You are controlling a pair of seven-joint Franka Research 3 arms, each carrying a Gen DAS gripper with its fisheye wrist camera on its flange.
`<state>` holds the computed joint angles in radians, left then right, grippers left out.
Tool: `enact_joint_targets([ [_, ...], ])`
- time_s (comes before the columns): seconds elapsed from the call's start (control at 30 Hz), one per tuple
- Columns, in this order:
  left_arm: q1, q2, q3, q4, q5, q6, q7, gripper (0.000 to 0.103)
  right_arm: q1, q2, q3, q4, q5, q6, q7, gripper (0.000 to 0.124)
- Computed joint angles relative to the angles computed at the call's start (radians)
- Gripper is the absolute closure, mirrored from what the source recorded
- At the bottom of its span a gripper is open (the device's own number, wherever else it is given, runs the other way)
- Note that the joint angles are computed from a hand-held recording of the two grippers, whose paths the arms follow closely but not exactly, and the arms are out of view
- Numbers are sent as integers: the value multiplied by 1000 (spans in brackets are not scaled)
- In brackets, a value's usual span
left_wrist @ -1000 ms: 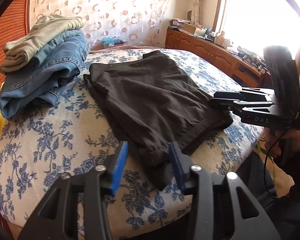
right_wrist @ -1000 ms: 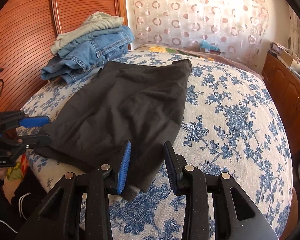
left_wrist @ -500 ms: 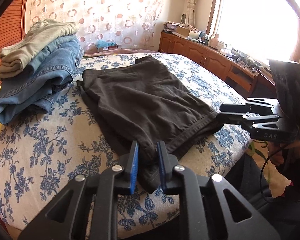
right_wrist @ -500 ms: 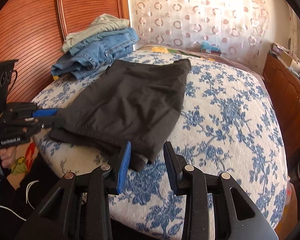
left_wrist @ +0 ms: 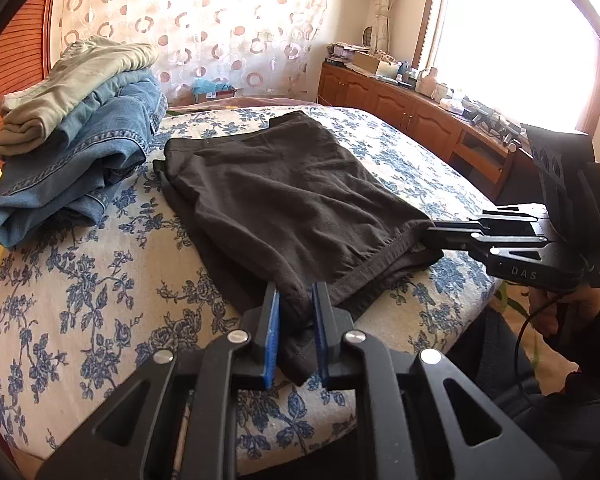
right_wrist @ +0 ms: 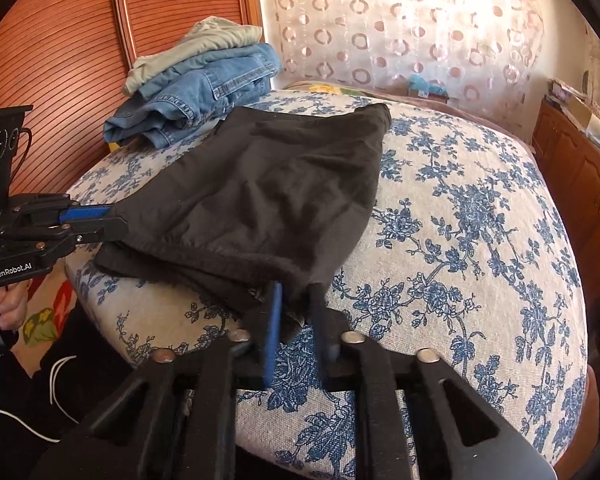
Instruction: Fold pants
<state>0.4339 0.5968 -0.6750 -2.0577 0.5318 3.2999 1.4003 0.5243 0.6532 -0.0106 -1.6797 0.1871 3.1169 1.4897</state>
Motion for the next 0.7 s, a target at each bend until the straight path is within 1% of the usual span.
enact_joint_targets([
  [0.03, 11, 0, -12, -6, 3, 0, 1, 91, -15, -5, 18, -6, 5, 8, -8, 119],
  [0.13, 48, 0, -49, -22, 14, 3, -2, 93, -34, -16, 42, -22, 18, 27, -20, 120],
  [0.2, 80, -1, -79, -37, 26, 9, -6, 94, -40, -28, 51, -36, 26, 36, -29, 120],
  [0.3, 127, 5, -127, -55, 45, -7, -7, 94, -48, -49, 65, -66, 37, 63, -44, 121],
  [0.33, 133, 3, -131, -61, 45, -8, -6, 94, -64, -54, 86, -78, 43, 78, -54, 121],
  [0.43, 151, 1, -148, -82, 41, -12, -7, 94, -59, -65, 84, -94, 56, 88, -62, 121],
  [0.5, 125, -17, -118, -94, 35, 4, -15, 94, -70, -69, 98, -103, 62, 92, -73, 121],
  [0.57, 98, -20, -89, -85, 30, -6, -27, 94, -91, -65, 121, -97, 67, 69, -86, 121],
  [0.6, 84, -22, -75, -80, 26, -8, -28, 93, -92, -62, 122, -91, 67, 51, -91, 121],
  [0.63, 65, -26, -56, -76, 19, -8, -30, 93, -73, -59, 101, -89, 67, 46, -86, 121],
  [0.7, 47, -31, -38, -69, 11, -14, -30, 93, -82, -61, 113, -95, 72, 45, -91, 119],
])
